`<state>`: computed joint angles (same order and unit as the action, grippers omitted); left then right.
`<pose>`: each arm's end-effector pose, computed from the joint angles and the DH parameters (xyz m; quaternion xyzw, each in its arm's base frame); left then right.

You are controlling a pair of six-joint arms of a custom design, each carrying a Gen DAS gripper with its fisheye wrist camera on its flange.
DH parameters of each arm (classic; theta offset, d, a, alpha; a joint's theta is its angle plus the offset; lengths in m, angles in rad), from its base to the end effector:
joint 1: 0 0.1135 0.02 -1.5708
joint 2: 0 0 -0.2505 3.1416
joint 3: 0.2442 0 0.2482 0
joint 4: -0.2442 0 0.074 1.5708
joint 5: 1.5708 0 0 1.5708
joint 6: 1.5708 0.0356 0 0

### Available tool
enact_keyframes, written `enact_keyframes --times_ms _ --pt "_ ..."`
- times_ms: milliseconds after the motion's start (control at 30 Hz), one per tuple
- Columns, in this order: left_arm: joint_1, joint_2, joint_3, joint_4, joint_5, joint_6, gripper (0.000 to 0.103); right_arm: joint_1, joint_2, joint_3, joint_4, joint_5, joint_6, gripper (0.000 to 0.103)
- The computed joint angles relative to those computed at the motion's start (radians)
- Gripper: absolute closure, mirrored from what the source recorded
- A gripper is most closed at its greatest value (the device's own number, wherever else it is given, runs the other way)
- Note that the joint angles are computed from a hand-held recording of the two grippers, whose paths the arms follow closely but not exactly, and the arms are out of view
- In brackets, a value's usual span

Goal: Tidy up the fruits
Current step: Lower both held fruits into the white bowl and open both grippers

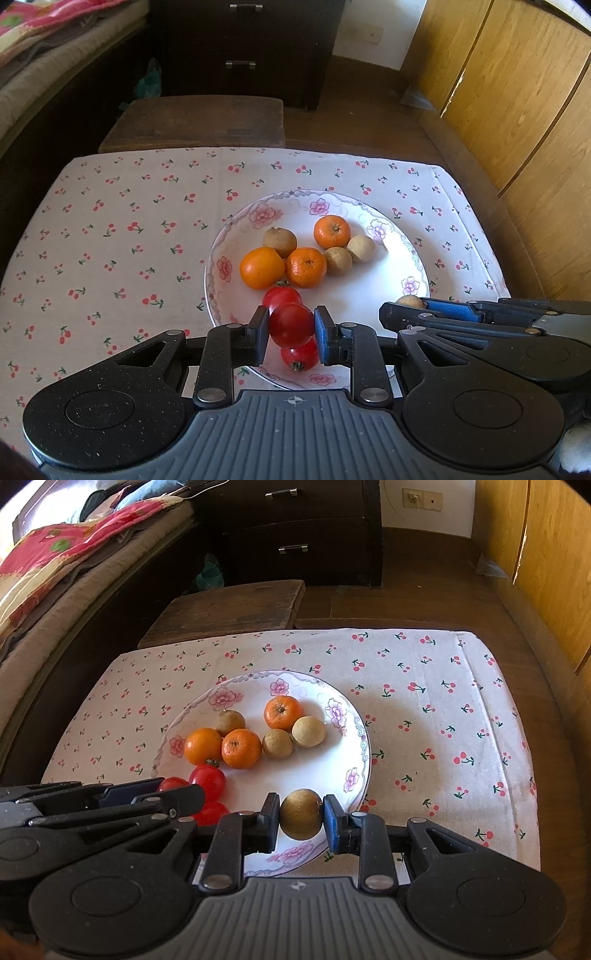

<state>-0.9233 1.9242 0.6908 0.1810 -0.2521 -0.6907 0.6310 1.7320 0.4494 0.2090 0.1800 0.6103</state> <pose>0.1861 -0.2314 0.0469 0.0793 0.9562 -0.0996 0.2636 0.1961 0.1354 0.0511 0.0121 0.9655 0.0716 0.2500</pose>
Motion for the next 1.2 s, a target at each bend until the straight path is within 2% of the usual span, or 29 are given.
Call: enact_keyframes --times_ms 600,967,1200 --pt "0.001 -0.014 -0.006 0.011 0.005 -0.027 0.069 -0.017 -0.031 -0.029 0.032 0.0 0.035 0.074" --pt "-0.011 -0.041 -0.024 0.022 -0.007 -0.034 0.059 -0.024 -0.072 -0.055 0.027 0.004 0.065 0.07" --pt "-0.046 -0.056 -0.034 0.003 -0.051 -0.039 0.051 0.023 -0.133 -0.072 -0.038 0.055 0.094 0.069"
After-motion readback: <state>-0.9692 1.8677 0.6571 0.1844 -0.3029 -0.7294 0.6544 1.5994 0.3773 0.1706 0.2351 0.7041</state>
